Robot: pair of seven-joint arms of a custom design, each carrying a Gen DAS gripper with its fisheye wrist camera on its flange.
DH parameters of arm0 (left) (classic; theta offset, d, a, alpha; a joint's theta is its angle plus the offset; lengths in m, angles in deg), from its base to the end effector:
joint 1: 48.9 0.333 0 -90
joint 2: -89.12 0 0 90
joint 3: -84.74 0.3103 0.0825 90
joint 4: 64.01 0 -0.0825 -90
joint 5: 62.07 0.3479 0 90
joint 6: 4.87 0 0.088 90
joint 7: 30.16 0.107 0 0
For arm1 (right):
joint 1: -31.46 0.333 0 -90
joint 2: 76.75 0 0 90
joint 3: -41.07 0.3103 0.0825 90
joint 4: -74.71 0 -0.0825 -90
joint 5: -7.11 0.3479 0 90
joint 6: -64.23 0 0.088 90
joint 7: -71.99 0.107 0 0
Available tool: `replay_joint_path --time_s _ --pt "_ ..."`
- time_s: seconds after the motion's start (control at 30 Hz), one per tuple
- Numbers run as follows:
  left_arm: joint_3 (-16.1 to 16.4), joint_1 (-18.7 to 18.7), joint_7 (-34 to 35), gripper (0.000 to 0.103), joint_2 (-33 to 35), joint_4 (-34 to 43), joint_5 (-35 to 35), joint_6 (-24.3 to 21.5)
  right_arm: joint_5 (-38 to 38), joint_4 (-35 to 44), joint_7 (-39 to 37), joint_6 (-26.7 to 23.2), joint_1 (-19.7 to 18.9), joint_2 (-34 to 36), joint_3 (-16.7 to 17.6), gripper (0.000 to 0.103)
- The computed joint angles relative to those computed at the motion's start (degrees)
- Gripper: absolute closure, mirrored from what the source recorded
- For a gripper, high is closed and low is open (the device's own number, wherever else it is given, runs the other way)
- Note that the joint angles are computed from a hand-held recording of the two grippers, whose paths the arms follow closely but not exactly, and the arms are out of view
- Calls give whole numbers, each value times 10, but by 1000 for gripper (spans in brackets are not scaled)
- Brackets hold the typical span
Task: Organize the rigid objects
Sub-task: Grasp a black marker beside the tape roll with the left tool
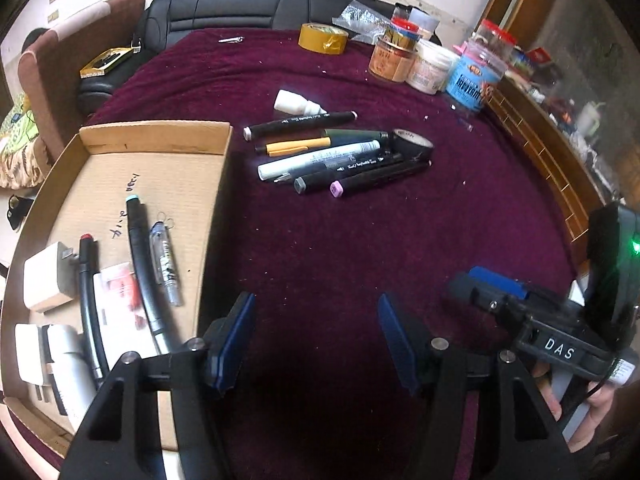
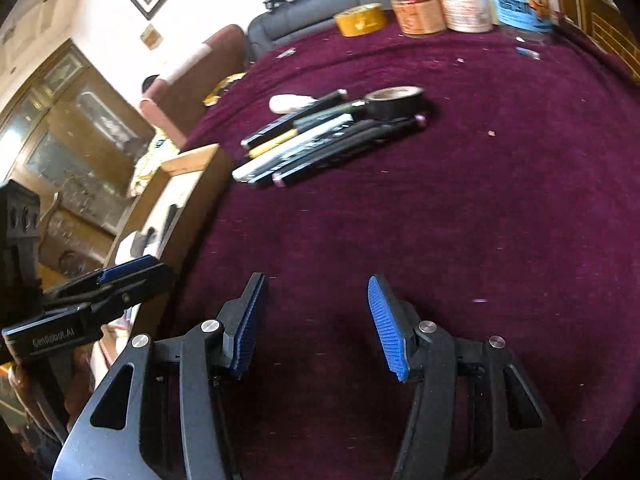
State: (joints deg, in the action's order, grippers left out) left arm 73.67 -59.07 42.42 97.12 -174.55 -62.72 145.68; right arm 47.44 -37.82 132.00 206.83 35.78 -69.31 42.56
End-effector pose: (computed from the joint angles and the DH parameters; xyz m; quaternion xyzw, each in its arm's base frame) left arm 0.5621 -0.2124 0.4924 -0.6626 0.6958 -0.2568 0.1050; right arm 0.5838 0.0556 0.4618 -0.7152 0.6219 -0.0128 0.3186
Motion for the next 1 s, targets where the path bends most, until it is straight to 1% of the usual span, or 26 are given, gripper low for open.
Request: replay_joint_path --time_s 0.13,0.27,0.3,0.37,0.47,0.57,0.63,0.67,0.73,0.8,0.83,0.9,1.0 --pt "6 -8 -23 40 20 29 37 -16 -41 7 23 20 6 13 -1 50" --pt "2 -5 4 40 54 75 35 -35 -56 18 19 28 3 23 3 50" --pt "1 -5 13 40 70 101 32 -51 -56 22 18 31 1 27 4 50" --pt "-2 -6 27 40 95 140 25 -70 -47 32 11 39 -5 37 6 50" --pt "-1 -16 46 40 145 214 37 -92 -18 39 -4 57 -18 50 10 50" --pt "6 -36 65 41 194 284 62 -113 50 45 -29 36 -43 59 20 50" --pt "8 -46 83 41 230 334 74 -138 69 43 -39 39 -45 58 21 50" --pt "10 -50 88 42 245 357 77 -151 73 40 -42 45 -44 56 20 50" --pt "13 -60 100 55 277 402 83 -178 68 35 -41 56 -39 54 18 50" --pt "29 -79 95 55 295 427 110 -183 75 36 -45 53 -41 55 18 50" --pt "32 -83 97 55 298 432 117 -185 77 37 -46 51 -41 56 18 50" --pt "29 -83 103 57 301 439 116 -190 79 37 -47 50 -41 56 18 50" --pt "10 -73 138 57 297 435 95 -192 84 34 -50 50 -42 53 17 50"
